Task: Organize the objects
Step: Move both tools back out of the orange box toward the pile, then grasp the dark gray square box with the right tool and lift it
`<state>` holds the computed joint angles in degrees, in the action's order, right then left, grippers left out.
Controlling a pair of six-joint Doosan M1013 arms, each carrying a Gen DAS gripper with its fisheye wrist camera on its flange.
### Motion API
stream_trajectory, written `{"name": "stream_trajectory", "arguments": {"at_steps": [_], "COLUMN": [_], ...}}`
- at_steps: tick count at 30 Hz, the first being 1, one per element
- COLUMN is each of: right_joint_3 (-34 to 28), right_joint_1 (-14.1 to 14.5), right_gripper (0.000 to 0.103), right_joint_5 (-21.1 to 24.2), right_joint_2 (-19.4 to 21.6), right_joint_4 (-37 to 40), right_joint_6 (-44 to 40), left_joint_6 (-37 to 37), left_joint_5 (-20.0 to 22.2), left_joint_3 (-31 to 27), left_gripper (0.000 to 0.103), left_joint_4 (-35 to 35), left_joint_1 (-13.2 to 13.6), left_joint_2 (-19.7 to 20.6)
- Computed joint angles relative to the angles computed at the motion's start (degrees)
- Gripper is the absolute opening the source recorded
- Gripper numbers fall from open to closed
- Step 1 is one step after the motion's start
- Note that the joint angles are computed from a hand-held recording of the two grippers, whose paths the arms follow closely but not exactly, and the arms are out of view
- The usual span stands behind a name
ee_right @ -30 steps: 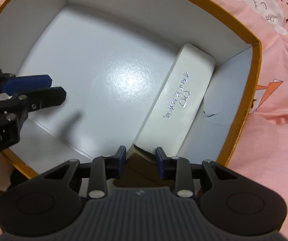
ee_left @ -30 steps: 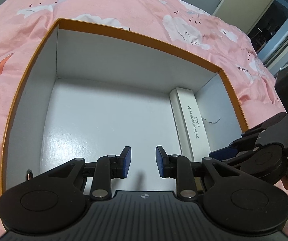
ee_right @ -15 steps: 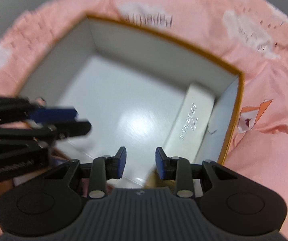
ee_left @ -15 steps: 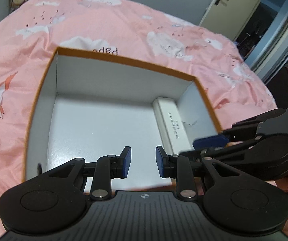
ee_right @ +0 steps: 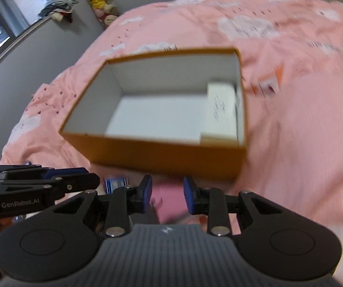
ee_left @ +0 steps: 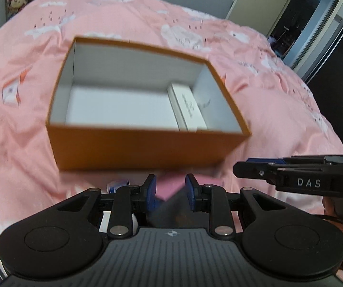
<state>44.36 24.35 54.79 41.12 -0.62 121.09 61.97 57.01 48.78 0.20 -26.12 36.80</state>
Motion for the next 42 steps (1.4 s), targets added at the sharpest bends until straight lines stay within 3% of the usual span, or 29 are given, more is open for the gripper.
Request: {"name": "stream_trajectory", "arguments": {"at_steps": [5, 8, 12, 18, 22, 27, 34, 38, 42], "right_joint_3": [6.7, 8.8, 7.3, 5.9, 4.5, 1.7, 0.2, 0.9, 2.7], "right_joint_1": [0.5, 0.7, 0.7, 1.0, 1.2, 1.3, 0.2, 0.1, 0.7], "right_gripper": [0.032, 0.032, 0.032, 0.033, 0.042, 0.048, 0.059, 0.052, 0.044], "right_joint_5": [-2.8, -2.0, 2.0, 0.6, -0.3, 1.1, 2.8, 1.4, -1.8], "right_joint_2": [-2.8, -3.4, -1.9, -0.7, 0.1, 1.9, 3.8, 3.6, 1.9], "right_joint_4": [0.6, 2.2, 5.0, 8.6, 10.4, 8.8, 14.1, 16.3, 13.0], "right_joint_6": [4.4, 4.9, 3.0, -4.3, -7.8, -6.2, -2.9, -3.3, -2.9], "left_joint_6": [-0.4, 1.1, 2.5, 1.6, 0.3, -0.3, -0.3, -0.3, -0.6], "left_joint_5": [0.8, 2.8, 4.9, 3.9, 2.9, 1.8, 0.4, 0.2, -0.3], "left_joint_3": [2.3, 2.3, 2.0, 2.8, 3.1, 3.7, 4.6, 4.7, 5.0], "left_gripper": [0.031, 0.031, 0.031, 0.031, 0.031, 0.031, 0.031, 0.030, 0.029], "left_joint_4": [1.2, 1.4, 0.3, -0.2, 0.0, -0.3, -2.0, -2.1, -1.7], "left_joint_1": [-0.9, -1.2, -1.3, -0.8, -0.4, 0.1, 0.8, 0.8, 0.7], "left_joint_2": [-1.1, -0.9, -0.3, -0.2, 0.0, -0.2, -0.5, -0.5, -0.8]}}
